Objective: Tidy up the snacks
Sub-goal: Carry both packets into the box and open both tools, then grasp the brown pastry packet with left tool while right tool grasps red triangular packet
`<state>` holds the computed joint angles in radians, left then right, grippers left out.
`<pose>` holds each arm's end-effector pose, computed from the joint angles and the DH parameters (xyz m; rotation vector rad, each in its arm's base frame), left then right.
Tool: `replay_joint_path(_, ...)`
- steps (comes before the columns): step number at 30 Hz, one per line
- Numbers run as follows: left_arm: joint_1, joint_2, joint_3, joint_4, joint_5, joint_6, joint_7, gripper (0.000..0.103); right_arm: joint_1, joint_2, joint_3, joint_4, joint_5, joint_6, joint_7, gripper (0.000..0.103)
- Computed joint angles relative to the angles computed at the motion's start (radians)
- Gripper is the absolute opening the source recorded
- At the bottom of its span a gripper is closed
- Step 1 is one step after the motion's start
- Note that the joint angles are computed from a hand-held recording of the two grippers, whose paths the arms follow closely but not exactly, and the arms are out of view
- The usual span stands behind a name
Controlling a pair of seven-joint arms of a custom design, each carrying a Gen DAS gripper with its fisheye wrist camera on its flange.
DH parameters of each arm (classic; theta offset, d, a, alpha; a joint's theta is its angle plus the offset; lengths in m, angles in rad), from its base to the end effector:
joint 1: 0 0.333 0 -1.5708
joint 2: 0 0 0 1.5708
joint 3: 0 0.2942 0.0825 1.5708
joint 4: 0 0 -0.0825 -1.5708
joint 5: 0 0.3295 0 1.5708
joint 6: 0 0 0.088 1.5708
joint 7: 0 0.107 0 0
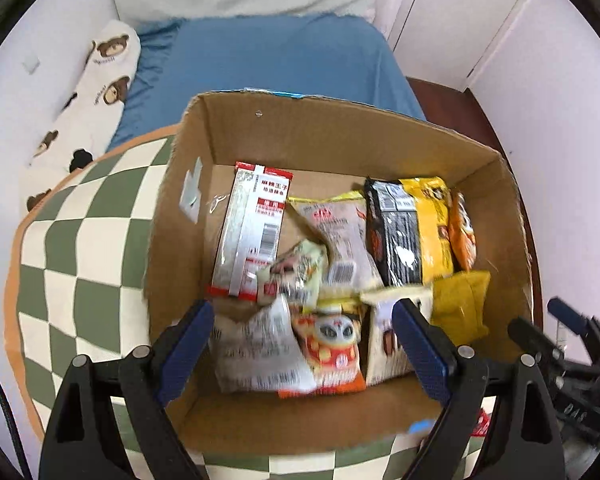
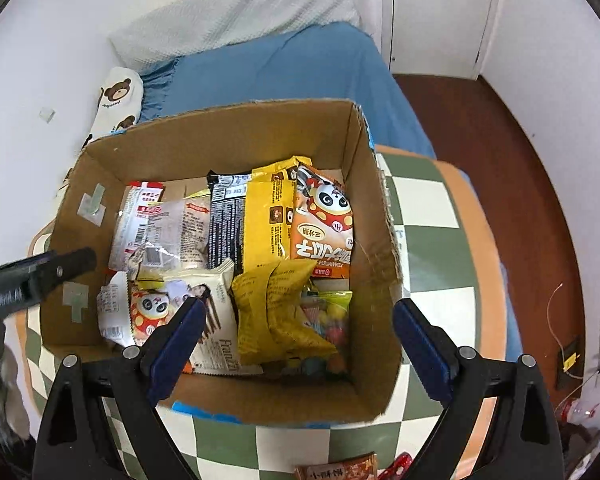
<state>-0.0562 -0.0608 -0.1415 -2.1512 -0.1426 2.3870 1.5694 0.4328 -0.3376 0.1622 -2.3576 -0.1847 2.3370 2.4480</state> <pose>0.4967 -0.1018 0.4628 -2.0052 2.2342 -0.4459 0.3558 0.2429 0.4933 -1.8163 2.1662 -0.3164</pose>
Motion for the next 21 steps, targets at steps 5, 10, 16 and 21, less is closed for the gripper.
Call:
replay_joint_path(5, -0.01, -0.156, -0.013, -0.14, 0.001, 0.064, 0.007, 0.091, 0.013, -0.075, 0.037, -0.016, -0.031, -0.034, 0.05, 0.097)
replay_joint_path(10, -0.015, -0.296, -0.023, -0.236, -0.014, 0.095, 0.007, 0.091, 0.03, -0.162, 0.079, -0.025, -0.068, -0.088, 0.113, 0.097)
replay_joint_path(16, -0.023, -0.443, -0.03, -0.319, -0.031, 0.103, 0.001, 0.091, 0.06, -0.247, 0.123, -0.007, -0.104, -0.178, 0.168, 0.097)
replay_joint_path(21, -0.02, -0.559, -0.04, -0.375, -0.032, 0.099, 0.001, 0.091, 0.083, -0.307, 0.162, 0.02, -0.127, -0.247, 0.211, 0.098)
